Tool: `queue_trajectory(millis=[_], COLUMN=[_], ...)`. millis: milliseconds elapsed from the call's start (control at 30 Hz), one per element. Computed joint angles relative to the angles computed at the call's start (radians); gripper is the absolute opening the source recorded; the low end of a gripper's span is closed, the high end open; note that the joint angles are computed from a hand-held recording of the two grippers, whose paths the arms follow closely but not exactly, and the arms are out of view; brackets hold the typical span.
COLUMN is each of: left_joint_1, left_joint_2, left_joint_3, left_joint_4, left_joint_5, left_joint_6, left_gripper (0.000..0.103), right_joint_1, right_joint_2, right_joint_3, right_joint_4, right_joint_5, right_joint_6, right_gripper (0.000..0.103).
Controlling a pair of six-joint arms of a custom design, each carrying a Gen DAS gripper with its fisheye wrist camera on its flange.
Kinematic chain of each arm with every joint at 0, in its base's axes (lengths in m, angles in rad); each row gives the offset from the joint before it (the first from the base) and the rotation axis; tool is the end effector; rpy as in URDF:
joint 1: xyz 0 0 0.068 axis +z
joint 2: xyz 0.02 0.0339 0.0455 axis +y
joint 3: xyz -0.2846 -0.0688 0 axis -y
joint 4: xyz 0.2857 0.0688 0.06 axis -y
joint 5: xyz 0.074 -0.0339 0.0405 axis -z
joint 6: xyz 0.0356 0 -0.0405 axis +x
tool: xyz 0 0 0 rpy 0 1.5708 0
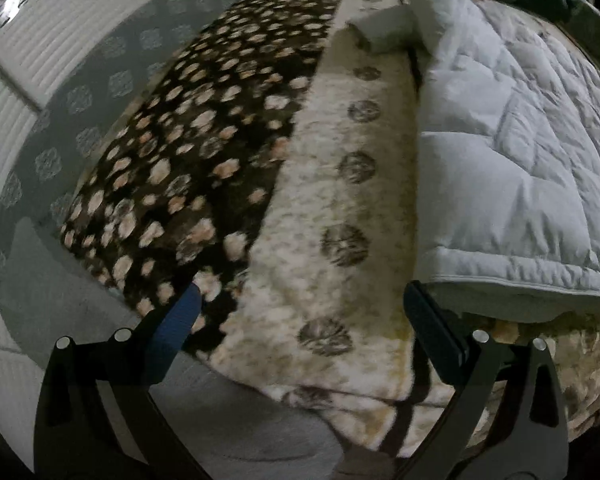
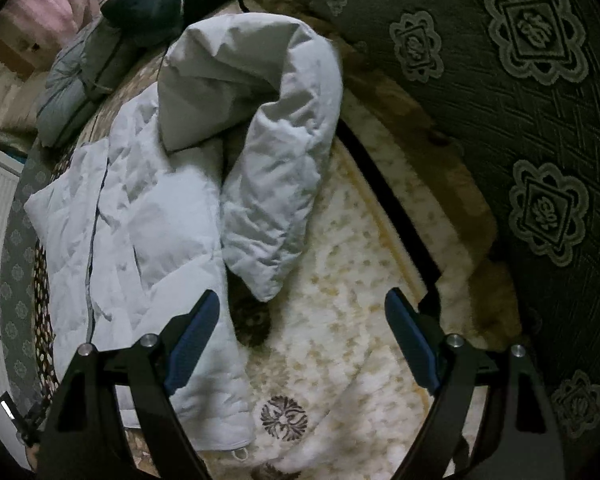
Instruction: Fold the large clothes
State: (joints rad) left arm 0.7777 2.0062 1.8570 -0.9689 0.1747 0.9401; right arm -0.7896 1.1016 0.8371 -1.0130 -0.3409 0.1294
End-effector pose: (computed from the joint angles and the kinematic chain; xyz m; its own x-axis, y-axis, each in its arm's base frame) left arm 0.3458 0.3318 0.2903 -0.8921 0.2377 -0.3842 0.1420 0.9548 0.2611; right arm 0.1590 -0.1435 0.2476 -0.5909 0.7686 -0.2454 0.6831 0.6384 0.3547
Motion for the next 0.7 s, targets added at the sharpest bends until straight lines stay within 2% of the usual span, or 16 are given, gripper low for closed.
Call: queue_trajectory(millis=[233,333,467,567,700], left_joint_1=[-0.009,-0.054,-0.137,-0.209,-0.305], left_joint_2=[0.036,-0.028,-0.139,-0.212,-0.286], left_joint_3=[0.08,-0.001,-0.138,-0.231,-0.319], left_joint_4=[-0.01,0.065,0.156,0.209,0.237], left_joint_5=[0.046,0.065,0.097,0.104,0.077], left_joint_6=[-0.162,-0.206,-0.214,-0.212,-0.232], left_gripper=[0.1,0.1,0.1,0.1,0.1], right_joint_1=[0.007,-0.025,-0.069,-0.023,0.069], right_joint_2=[0.001,0.025,0.061,0.096,0.161], right_joint_3=[-0.013,-0.023,-0.034,-0.03,-0.01], right_joint_4=[0.007,0.03,0.081,0.138,0.18], right_joint_5=[0.042,0.05,-0.049,-0.092,-0.062], right_joint_6=[-0.007,-0.025,0.004,0.044,0.067], right_gripper=[0.088,0.088,0.088,0.088,0.088])
